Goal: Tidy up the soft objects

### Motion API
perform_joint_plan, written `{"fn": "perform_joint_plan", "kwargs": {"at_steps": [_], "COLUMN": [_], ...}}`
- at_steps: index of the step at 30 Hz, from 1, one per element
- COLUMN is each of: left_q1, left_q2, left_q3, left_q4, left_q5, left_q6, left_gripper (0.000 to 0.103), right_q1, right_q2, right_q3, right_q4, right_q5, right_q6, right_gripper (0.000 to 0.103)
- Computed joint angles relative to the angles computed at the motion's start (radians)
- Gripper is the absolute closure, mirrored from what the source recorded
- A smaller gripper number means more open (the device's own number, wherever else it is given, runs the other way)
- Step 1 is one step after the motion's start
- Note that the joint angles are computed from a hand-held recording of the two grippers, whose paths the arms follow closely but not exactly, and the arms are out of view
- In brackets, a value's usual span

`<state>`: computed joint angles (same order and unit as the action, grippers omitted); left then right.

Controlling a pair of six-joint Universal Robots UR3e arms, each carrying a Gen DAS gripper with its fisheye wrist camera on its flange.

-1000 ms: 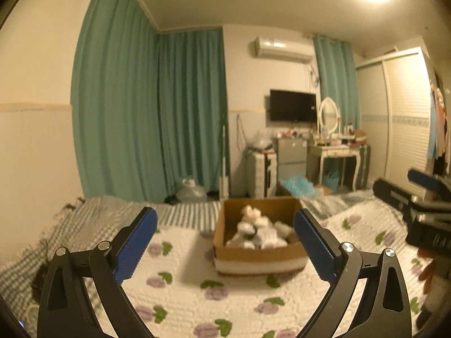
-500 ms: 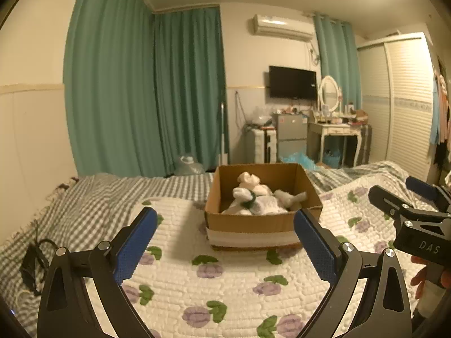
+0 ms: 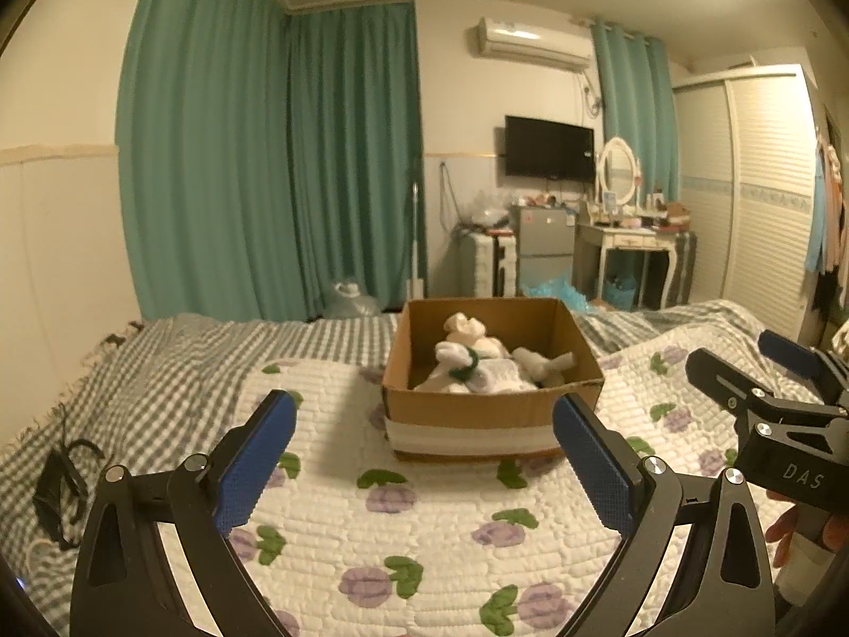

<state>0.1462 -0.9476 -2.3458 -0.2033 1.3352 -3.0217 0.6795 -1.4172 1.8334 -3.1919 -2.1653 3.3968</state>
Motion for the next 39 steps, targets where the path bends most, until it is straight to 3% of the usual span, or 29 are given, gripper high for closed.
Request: {"fn": "perform_joint_plan", "kwargs": {"at_steps": [39], "left_q1": [0.027], "left_q2": [0.029], "left_q3": [-0.036], "left_q4": [-0.006], "left_q5": [-0.008], "left_q6": [0.011], "left_gripper": [0.004], "right_q1": [-0.010], "right_q2": [0.003], "right_q3": [0.022], "right_q4": [0.000], "right_q5": [0.020], "right_q6": [0.010], "right_gripper": [0.000]}}
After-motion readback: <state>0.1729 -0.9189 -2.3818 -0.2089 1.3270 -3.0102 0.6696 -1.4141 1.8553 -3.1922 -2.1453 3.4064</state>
